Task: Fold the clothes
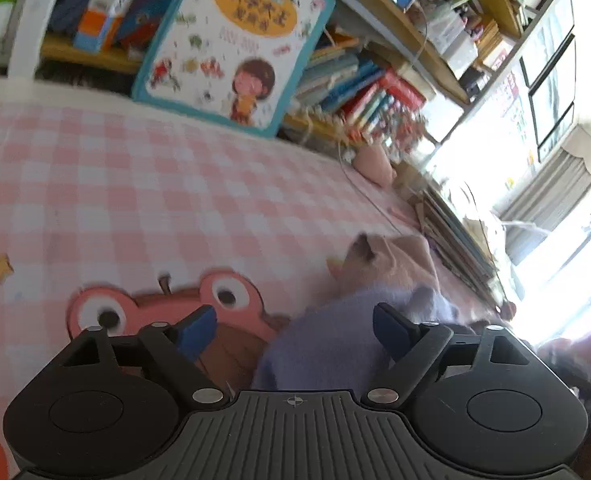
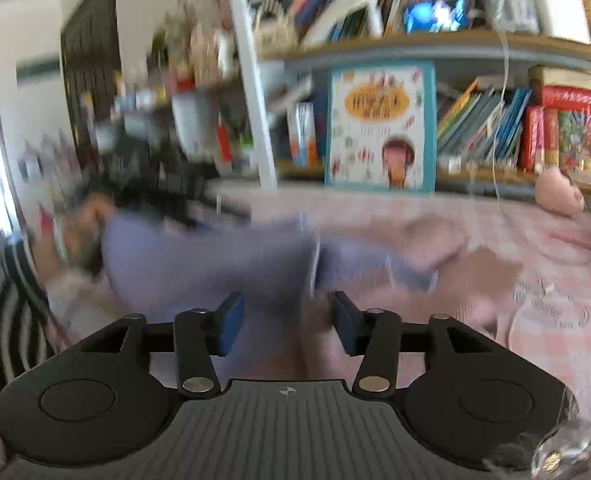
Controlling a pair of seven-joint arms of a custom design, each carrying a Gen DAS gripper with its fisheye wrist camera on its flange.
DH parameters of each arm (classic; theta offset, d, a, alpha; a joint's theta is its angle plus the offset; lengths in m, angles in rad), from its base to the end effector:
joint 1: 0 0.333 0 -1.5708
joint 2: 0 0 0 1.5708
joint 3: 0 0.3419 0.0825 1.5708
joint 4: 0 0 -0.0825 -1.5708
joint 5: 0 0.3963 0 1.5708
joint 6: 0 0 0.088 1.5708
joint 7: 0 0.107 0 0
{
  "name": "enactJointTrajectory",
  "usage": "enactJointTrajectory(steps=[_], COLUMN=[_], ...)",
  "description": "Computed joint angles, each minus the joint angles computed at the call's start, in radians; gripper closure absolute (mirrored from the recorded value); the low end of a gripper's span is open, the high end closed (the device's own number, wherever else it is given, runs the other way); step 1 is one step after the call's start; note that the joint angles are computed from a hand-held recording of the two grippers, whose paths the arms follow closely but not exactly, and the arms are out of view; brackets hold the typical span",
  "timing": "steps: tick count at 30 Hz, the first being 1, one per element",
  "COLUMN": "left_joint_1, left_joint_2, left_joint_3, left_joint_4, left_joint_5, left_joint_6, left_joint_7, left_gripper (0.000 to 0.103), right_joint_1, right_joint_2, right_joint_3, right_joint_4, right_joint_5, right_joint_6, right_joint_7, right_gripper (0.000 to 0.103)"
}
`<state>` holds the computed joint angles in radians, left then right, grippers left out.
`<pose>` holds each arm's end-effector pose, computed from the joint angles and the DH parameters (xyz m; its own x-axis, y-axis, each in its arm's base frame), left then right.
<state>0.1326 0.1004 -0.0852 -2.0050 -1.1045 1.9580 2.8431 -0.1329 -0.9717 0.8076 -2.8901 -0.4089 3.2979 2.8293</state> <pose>0.5912 -0.0296 0.4471 -0.6882 -0.4834 0.5409 -0.7092 0.2915 -0.6419 0.2395 0.2708 0.4741 0.1451 -0.9726 -0.1818 -0.3643 0.1183 -0.9237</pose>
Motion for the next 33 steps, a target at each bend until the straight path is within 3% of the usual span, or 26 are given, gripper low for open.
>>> enactJointTrajectory(steps=[3,4,9,11,14,15,17,18,19,22,24,26,28,33], left_joint_1=[0.001,0.003,0.026,0.035,0.037,0.035,0.028,0.025,0.022,0.019,0.020,0.025,0.026,0.012], left_joint_2=[0.000,0.001,-0.011,-0.029,-0.039,-0.040,-0.042,-0.039,-0.034,-0.020,-0.014,-0.001,0.006,-0.028], left_joint_3=[0.002,0.004,0.017,0.023,0.030,0.030,0.028,0.028,0.027,0.025,0.024,0.023,0.019,0.005], left_joint_4=[0.003,0.005,0.000,-0.011,-0.015,-0.016,-0.021,-0.020,-0.018,-0.009,-0.007,-0.003,0.002,0.005], left_joint_5=[0.055,0.067,0.061,0.044,0.044,0.047,0.053,0.058,0.063,0.081,0.080,0.056,0.046,-0.004], left_joint_6=[-0.043,-0.058,-0.155,-0.193,-0.223,-0.224,-0.199,-0.190,-0.180,-0.168,-0.168,-0.188,-0.196,-0.114], left_joint_7=[-0.008,-0.016,0.003,0.054,0.080,0.084,0.084,0.077,0.067,0.048,0.046,0.028,0.013,0.107], left_gripper=[0.023,0.023,0.024,0.024,0.024,0.024,0.024,0.024,0.024,0.026,0.036,0.065,0.076,0.083], right_joint_1=[-0.089,-0.117,-0.207,-0.183,-0.038,-0.013,-0.011,-0.026,-0.037,-0.042,-0.031,-0.019,-0.021,-0.024], right_joint_2=[-0.029,-0.009,0.265,0.383,0.570,0.594,0.587,0.556,0.525,0.416,0.348,0.315,0.298,0.305], right_joint_3=[0.016,0.015,-0.006,-0.029,-0.134,-0.141,-0.123,-0.102,-0.084,-0.067,-0.062,-0.061,-0.042,-0.008], right_joint_4=[0.014,0.025,0.132,0.187,0.278,0.295,0.296,0.283,0.271,0.202,0.148,0.108,0.086,0.076], right_joint_5=[0.005,0.001,-0.045,-0.080,-0.130,-0.132,-0.145,-0.143,-0.138,-0.081,-0.029,0.025,0.081,0.170], right_joint_6=[0.046,0.069,0.155,0.111,-0.018,-0.049,-0.063,-0.059,-0.057,0.004,0.078,0.149,0.191,0.230], right_joint_7=[-0.013,-0.031,-0.201,-0.273,-0.385,-0.417,-0.430,-0.415,-0.402,-0.343,-0.322,-0.308,-0.299,-0.328], right_gripper=[0.045,0.037,0.030,0.030,0.031,0.035,0.072,0.080,0.095,0.097,0.097,0.097,0.097,0.097])
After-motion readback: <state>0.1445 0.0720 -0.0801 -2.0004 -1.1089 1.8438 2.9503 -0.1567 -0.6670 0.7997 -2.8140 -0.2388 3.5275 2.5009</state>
